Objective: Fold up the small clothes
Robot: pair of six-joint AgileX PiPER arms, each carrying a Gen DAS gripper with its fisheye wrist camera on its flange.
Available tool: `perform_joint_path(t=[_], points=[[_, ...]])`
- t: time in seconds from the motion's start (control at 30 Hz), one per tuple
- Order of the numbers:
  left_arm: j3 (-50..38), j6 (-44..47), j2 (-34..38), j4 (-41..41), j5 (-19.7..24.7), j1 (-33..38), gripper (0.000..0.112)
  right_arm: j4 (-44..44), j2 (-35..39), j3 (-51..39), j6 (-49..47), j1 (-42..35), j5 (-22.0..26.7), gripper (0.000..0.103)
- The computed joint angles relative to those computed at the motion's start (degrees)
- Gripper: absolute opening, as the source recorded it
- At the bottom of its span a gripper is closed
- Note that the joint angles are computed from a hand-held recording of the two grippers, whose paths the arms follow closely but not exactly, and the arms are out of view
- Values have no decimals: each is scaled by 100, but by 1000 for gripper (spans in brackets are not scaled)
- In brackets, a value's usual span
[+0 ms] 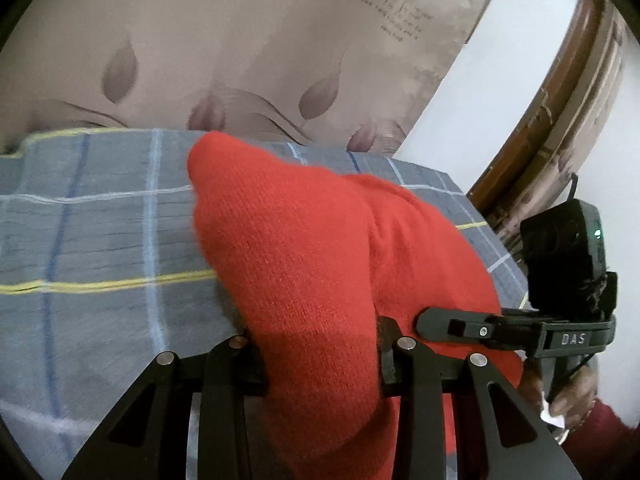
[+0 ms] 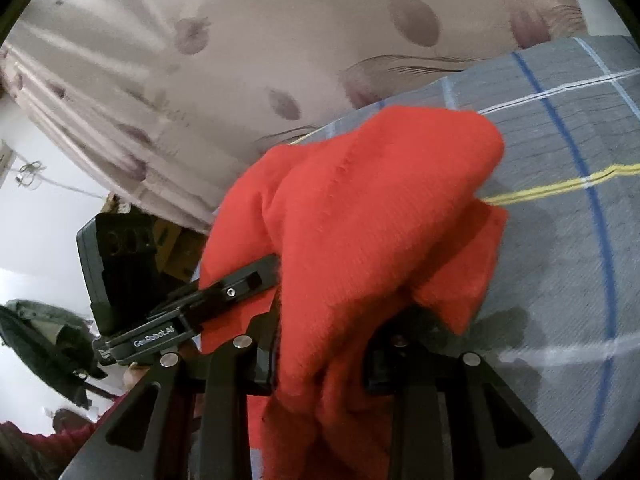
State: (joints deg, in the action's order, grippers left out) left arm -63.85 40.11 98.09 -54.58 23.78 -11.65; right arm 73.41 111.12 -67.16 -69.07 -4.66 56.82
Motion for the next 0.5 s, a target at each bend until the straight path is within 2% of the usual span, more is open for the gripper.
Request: perform_joint_path(t=[0.17, 0.27, 0.5], points=[[1012, -833, -1146, 1167, -176, 30, 35, 364, -643, 1006, -427, 369, -136, 28], [1614, -1138, -1799, 1594, -187, 106, 35, 555, -957, 1601, -725, 585, -213, 28], [2746, -1097, -2952, 1591, -69, 382, 35, 922, -1407, 2497, -1178, 1124, -599, 28]])
